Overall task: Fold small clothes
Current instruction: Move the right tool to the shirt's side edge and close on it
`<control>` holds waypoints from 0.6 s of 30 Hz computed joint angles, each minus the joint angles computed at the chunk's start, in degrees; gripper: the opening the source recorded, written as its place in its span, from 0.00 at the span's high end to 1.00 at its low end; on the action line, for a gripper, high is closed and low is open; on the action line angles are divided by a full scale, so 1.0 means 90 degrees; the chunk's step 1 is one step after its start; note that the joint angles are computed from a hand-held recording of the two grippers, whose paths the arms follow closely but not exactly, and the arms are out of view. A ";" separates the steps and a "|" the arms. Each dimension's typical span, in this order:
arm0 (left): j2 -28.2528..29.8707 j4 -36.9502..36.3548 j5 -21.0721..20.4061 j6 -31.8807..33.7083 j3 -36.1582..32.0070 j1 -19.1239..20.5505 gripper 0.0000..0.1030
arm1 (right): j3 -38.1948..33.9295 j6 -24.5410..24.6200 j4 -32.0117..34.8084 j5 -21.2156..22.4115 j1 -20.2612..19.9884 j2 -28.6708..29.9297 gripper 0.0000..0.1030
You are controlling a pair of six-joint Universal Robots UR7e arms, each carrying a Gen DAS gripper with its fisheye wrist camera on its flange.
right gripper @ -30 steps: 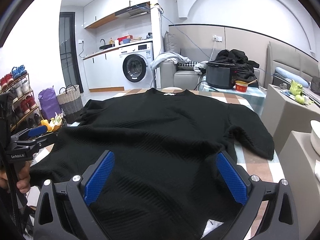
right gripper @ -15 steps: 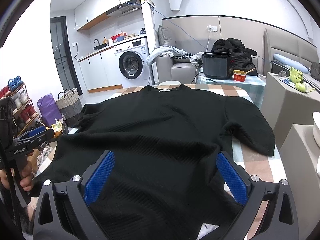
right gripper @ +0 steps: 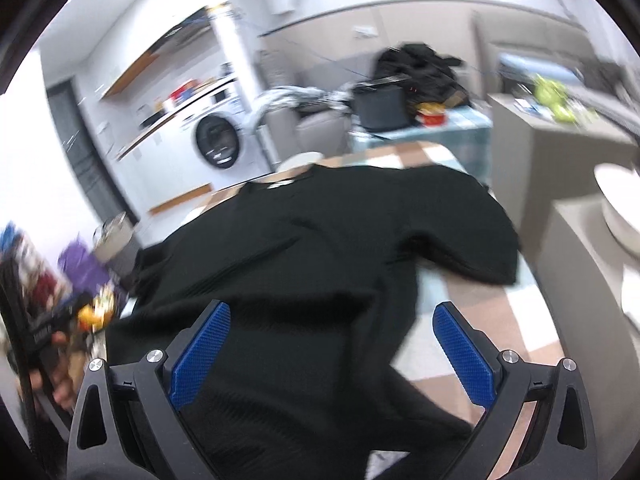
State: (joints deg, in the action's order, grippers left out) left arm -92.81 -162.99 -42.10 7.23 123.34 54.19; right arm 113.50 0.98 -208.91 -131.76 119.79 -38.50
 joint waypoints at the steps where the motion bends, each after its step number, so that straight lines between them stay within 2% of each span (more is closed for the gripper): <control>1: 0.0052 0.0106 -0.0037 -0.0048 -0.0093 0.0061 0.01 | 0.0051 0.0261 0.0060 -0.0118 -0.0070 -0.0091 0.00; 5: 0.0316 0.0290 -0.0325 -0.0105 -0.0458 0.0312 0.01 | 0.0240 0.1250 0.0381 -0.0214 -0.0432 -0.0448 0.15; 8: 0.0509 0.0217 -0.0442 -0.0023 -0.0648 0.0433 0.01 | 0.0328 0.1823 0.0638 -0.0165 -0.0761 -0.0699 0.20; 13: 0.0828 0.0166 -0.0567 0.0059 -0.0950 0.0658 0.03 | 0.0148 0.1866 0.1103 -0.0331 -0.1188 -0.0854 0.30; 15: 0.0944 0.0195 -0.0581 0.0076 -0.1065 0.0729 0.03 | -0.0008 0.1866 0.1374 -0.0369 -0.1323 -0.0830 0.38; 18: 0.1121 0.0173 -0.0542 0.0144 -0.1220 0.0808 0.03 | -0.0188 0.1910 0.1676 -0.0381 -0.1502 -0.0793 0.42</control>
